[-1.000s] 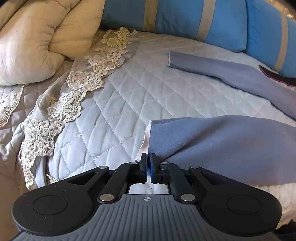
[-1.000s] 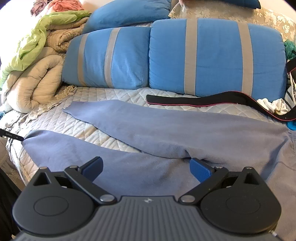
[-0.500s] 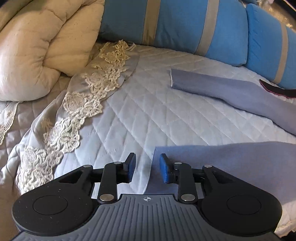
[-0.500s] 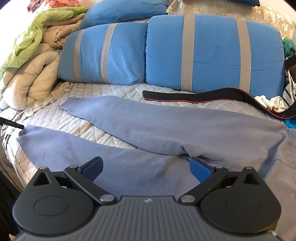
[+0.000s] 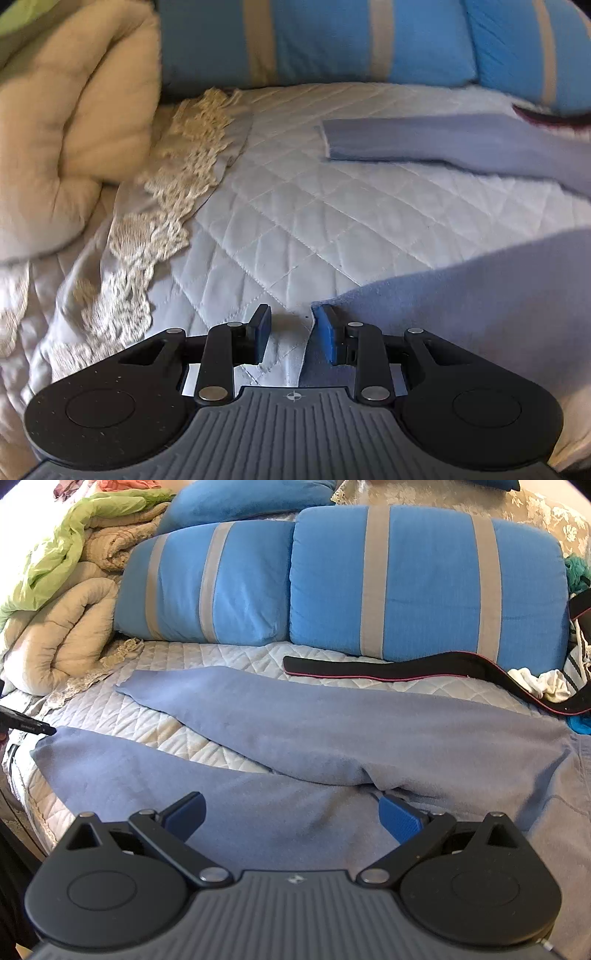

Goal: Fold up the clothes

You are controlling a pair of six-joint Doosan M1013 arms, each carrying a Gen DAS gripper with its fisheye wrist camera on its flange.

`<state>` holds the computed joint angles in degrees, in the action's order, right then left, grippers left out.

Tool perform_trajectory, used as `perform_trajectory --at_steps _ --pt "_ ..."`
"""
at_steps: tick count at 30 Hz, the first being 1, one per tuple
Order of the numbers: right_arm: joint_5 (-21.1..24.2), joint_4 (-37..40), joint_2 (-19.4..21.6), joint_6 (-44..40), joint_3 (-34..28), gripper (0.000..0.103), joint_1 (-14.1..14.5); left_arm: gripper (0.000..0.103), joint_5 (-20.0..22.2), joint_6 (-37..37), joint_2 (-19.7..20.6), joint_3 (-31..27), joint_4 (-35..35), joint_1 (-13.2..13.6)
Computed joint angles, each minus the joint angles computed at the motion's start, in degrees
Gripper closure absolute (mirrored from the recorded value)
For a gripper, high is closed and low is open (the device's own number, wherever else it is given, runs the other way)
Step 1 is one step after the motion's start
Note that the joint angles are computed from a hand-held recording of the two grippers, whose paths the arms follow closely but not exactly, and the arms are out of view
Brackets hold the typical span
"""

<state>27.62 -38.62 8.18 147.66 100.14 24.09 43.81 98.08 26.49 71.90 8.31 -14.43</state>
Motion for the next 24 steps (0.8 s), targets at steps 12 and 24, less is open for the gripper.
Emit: perform_trajectory --at_steps 12,24 --pt "1.3 0.1 0.5 -1.0 -0.5 0.0 0.2 0.089 3.6 29.9 1.7 -2.9 -2.3 -0.5" --pt "2.2 -0.4 0.7 -0.5 -0.7 0.0 0.3 0.092 15.9 32.9 5.6 -11.0 -10.7 1.7"
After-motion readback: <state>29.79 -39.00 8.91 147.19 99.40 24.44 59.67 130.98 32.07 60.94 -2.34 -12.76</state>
